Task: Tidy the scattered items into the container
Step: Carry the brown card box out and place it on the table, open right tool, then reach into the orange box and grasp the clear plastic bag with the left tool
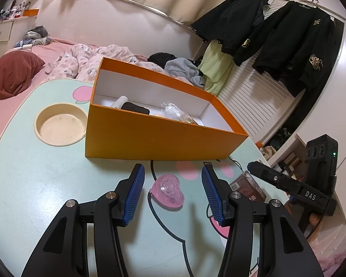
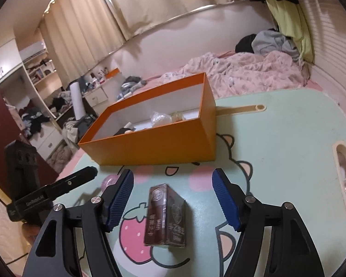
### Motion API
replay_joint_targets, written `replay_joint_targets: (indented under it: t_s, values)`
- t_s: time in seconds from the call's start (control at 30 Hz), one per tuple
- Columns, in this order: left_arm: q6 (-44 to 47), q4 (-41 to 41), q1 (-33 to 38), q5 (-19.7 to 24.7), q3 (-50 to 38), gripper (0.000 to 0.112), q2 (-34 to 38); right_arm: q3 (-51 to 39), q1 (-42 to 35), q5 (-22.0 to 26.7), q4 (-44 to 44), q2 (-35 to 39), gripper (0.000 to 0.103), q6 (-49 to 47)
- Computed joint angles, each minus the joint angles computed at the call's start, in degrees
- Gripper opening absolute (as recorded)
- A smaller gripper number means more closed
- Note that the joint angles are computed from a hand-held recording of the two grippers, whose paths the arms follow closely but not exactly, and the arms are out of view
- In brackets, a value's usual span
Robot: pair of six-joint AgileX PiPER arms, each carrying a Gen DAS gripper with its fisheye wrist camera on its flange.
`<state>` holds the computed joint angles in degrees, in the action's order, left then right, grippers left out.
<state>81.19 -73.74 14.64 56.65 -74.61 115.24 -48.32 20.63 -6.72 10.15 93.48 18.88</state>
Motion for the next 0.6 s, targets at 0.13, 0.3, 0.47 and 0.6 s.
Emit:
replay_joint_targets:
  t_s: [0.13,0.3,0.47,0.6]
  values:
    - [3.4,-4.4,1.4,-0.4,2.1,0.053,-1.0,1.1,0.5,-1.2,-0.9,-0.7,0.073,0.9]
    - [2.6,-0.6,-2.6,-11.3,3.0,0.053,-6.9,1.2,1.5,-1.4,3.0,-0.6,0.073,-3.2]
    - [-10.7,14.4,-8.3,-12.8,-4.8,0.053,-10.1,0.8,1.2,-0.7,-2.1,-0.2,0.074,1.3]
    - [-32.7,34.6,-15.3,-6.6,-24.3,0.053,-1.1,0.6,1.5,-0.5,1.0,-0.1,0.074,-1.8]
